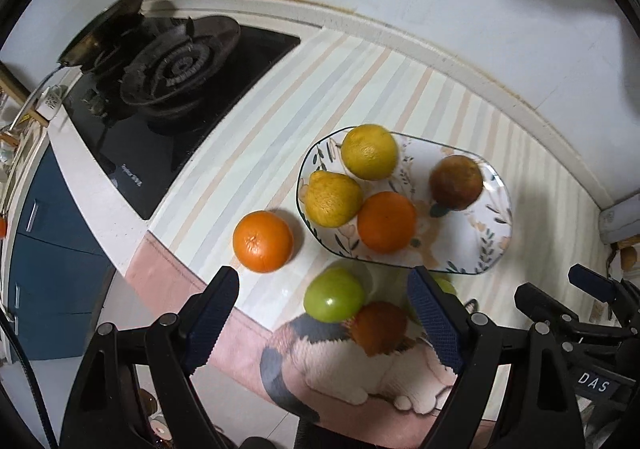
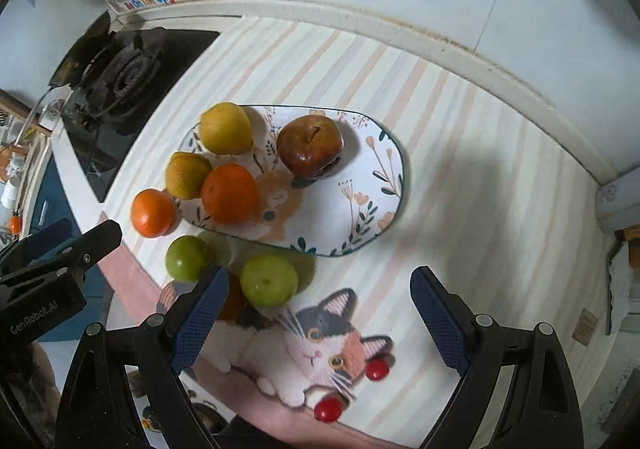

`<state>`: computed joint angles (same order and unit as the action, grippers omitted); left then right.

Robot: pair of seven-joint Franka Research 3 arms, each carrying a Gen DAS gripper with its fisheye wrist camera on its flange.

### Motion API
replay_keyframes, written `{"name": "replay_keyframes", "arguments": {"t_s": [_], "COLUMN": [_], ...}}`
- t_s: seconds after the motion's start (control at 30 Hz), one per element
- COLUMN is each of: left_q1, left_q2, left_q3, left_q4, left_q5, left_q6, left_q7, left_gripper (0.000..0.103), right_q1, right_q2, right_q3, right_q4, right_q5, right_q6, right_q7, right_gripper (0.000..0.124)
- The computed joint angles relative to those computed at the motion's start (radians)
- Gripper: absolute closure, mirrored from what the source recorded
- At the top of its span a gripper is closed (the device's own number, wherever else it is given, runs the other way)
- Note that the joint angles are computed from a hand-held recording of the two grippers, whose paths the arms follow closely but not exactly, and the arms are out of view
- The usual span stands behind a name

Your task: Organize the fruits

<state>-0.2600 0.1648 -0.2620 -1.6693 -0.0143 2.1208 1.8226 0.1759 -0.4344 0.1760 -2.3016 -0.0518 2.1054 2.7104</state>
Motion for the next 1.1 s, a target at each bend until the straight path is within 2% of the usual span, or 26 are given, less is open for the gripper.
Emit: {"name": "replay_keyframes", "arguments": {"t_s": [0.2,0.6,0.8,1.1], "left_q1": [0.017,-0.007,-0.019,-0.035], "left_q2": [-0.125,-0.337,-0.398,-0.448], "left_q3": [0.008,0.066,0.092,0.113], "left_q4": [-0.084,-0.213,-0.232,-0.245], "left_q5": [-0.1,-0.231,-0.275,-0.304], "left_q6": [0.006,-0.016,-0.03,-0.03], "left_q7": [0.056,0.152,0.17,0.184], "left_gripper": [0.017,0.017,0.017,0.017], "right_q1": [0.016,0.034,0.031,0.023], "right_q2": [-0.085,-0.189,-0.218,-0.237], "right_q3": [0.039,0.116,0.145,0.165], "right_q4": [0.027,0.123,0.166,0.199], "right_q5": [-0.019,-0.053,-0.066,-0.077], "right_q6": [-0.074,-0.233,-0.283,-0.316], "right_q7": [0.019,0.052,0.063,0.073], "right_gripper": [0.03,0.03,0.03,0.03]}}
